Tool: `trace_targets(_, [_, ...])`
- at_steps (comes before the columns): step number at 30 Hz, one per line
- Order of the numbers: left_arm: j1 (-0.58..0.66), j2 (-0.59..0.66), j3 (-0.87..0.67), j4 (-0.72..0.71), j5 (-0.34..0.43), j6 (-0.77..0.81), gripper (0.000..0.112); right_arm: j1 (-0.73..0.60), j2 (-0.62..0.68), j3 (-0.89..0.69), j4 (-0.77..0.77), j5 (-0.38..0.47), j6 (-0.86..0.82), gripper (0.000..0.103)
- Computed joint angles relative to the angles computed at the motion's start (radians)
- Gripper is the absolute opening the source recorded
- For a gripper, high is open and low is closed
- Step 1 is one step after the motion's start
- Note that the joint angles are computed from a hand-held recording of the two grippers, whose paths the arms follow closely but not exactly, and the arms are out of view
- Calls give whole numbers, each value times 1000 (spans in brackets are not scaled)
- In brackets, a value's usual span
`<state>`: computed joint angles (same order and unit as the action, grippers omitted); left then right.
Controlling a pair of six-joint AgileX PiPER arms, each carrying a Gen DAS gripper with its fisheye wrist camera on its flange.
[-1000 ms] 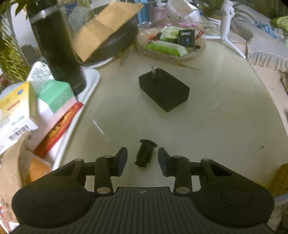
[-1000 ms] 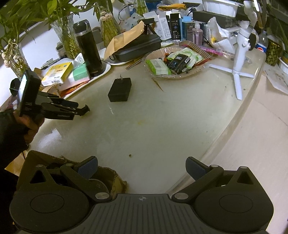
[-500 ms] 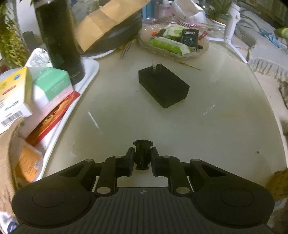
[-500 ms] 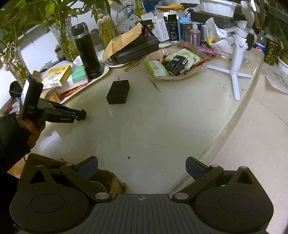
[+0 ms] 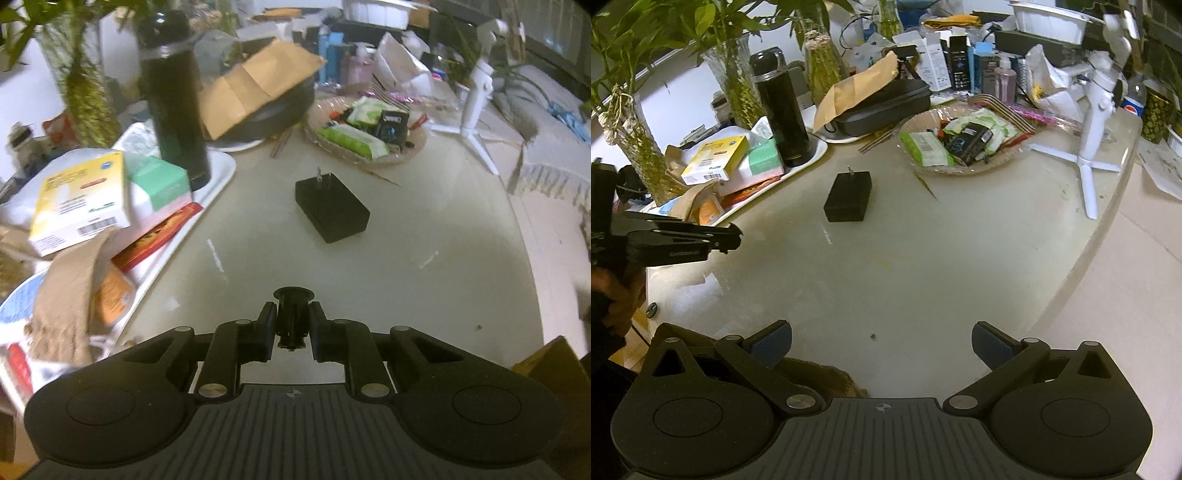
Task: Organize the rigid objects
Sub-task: 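Close the right tool on the black power adapter while the left tool holds the lens piece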
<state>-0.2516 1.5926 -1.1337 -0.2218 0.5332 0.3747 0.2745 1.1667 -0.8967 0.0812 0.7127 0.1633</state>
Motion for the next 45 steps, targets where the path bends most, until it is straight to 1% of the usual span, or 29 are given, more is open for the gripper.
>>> trace_targets(3, [-21, -40, 26, 86, 14, -120, 19, 24, 22, -20, -22, -5, 14, 103])
trace_targets(9, [-24, -140, 119, 77, -12, -197, 19, 60, 57, -48, -55, -22, 28, 103])
trace_targets(15, [-26, -204, 198, 43, -44, -199, 19, 83, 111, -86, -99, -45, 39, 103])
trace_targets(22, [-3, -239, 247, -5, -93, -178, 19, 88, 203, -144, -99, -88, 7, 103])
trace_targets(25, [16, -242, 258, -82, -109, -102, 19, 90, 253, -170, -98, -105, -7, 103])
trace_targets(28, [61, -235, 260, -271, -87, 74, 19, 87, 300, -196, -73, -122, -35, 103])
trace_targets(30, [78, -232, 264, -340, -77, 133, 19, 88, 337, -221, -64, -130, -48, 103])
trace_targets(36, [94, -228, 267, -386, -80, 184, 19, 87, 455, -329, -49, -135, -83, 103])
trace_targets(41, [100, -239, 275, -483, -84, 302, 19, 86, 552, -430, -40, -123, -91, 103])
trace_targets(45, [87, -236, 278, -465, -94, 299, 19, 89, 633, -507, -15, -118, -121, 102])
